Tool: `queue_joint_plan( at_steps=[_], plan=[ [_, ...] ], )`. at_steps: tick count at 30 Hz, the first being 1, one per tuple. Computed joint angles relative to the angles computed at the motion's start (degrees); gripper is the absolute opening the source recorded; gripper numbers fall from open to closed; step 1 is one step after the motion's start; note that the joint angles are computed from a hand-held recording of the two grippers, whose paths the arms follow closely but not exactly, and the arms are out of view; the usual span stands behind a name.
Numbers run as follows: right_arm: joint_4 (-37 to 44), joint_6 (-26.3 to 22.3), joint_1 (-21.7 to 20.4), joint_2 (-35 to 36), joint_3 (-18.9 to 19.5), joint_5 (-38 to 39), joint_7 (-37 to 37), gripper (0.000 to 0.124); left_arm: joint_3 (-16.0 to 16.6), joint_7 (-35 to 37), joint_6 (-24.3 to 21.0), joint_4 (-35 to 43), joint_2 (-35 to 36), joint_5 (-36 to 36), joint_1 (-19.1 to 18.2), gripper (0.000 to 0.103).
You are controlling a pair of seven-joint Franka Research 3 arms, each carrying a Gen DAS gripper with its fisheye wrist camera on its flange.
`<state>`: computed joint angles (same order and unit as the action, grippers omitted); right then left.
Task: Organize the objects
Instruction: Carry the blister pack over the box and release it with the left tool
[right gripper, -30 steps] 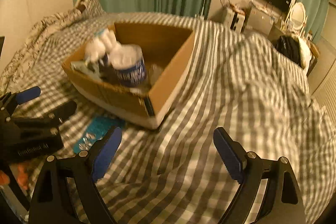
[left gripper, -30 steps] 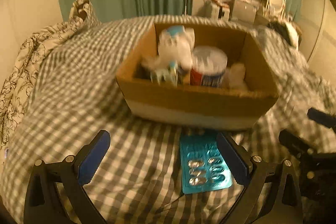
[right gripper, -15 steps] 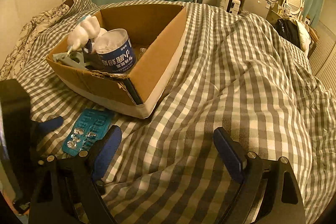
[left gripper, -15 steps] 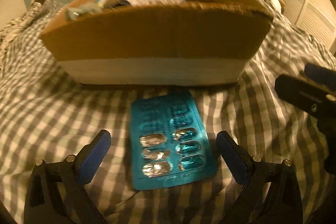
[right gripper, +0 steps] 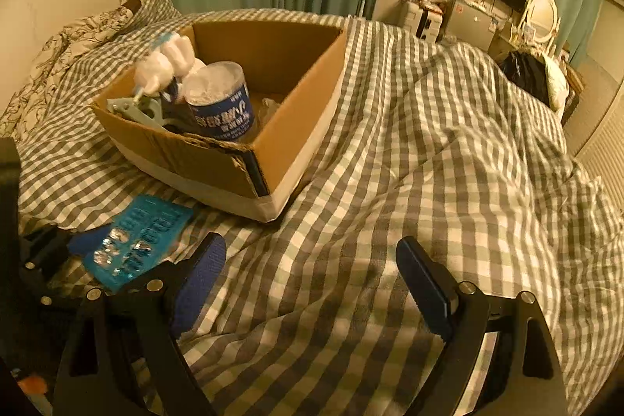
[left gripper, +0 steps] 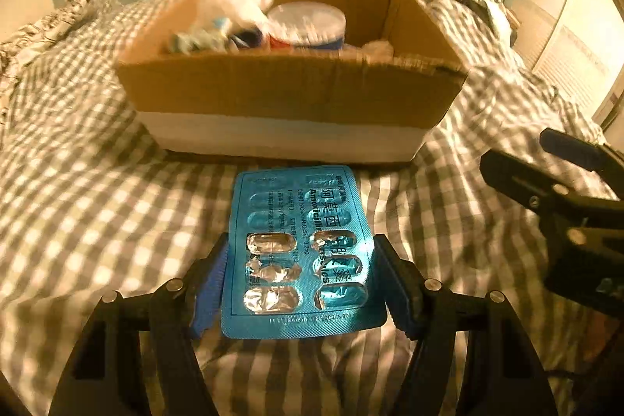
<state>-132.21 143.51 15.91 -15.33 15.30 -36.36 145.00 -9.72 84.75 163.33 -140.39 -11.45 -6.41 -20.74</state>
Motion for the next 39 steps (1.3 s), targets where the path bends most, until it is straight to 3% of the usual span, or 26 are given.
queue_joint_plan(
  at_steps=[5, 11, 16, 21, 25, 29, 34, 39],
  plan=[
    [-0.76, 0.52, 0.09, -2.92, 0.49, 0.84, 0.03, 0.089, 1.10, 0.03, 1.41, -2.55, -5.76, -0.33, -0.28, 0.071],
    [0.88, 1.28, -1.59, -5.50, 2.00, 0.31, -0.63, 0.089, 3.69, 1.28, 4.21, -0.39, -7.98, 1.60, -0.73, 0.071],
    [4.54, 2.86, -3.29, -5.20, 2.39, -0.69, -2.33, 0.089, 2.45, -0.63, 6.02, 4.57, -6.13, 6.38, 2.35, 0.071],
    [10.09, 3.81, -5.00, -2.06, 2.26, -2.29, -3.21, 0.089, 2.53, -0.33, 7.25, 12.85, -0.12, 8.41, 3.48, 0.071],
    [14.78, 3.54, -5.26, 1.37, 1.23, -4.17, -3.40, 0.089, 2.85, 4.10, 7.44, 19.91, 6.00, 4.58, 2.85, 0.071],
    [19.18, 3.05, -4.27, 5.22, -1.05, -5.23, -4.97, 0.089, 0.16, 5.54, 5.38, 26.93, 12.16, 3.81, 5.03, 0.071],
    [23.65, 2.61, -2.62, 10.03, -4.73, -5.38, -6.42, 0.089, -4.93, 12.54, 1.76, 35.86, 20.47, -1.66, 8.34, 0.071],
    [24.15, 4.29, -1.44, 12.99, -8.27, -2.88, -7.26, 0.089, -7.09, 12.93, -1.59, 40.41, 26.01, 0.89, 9.07, 0.071]
  ],
)
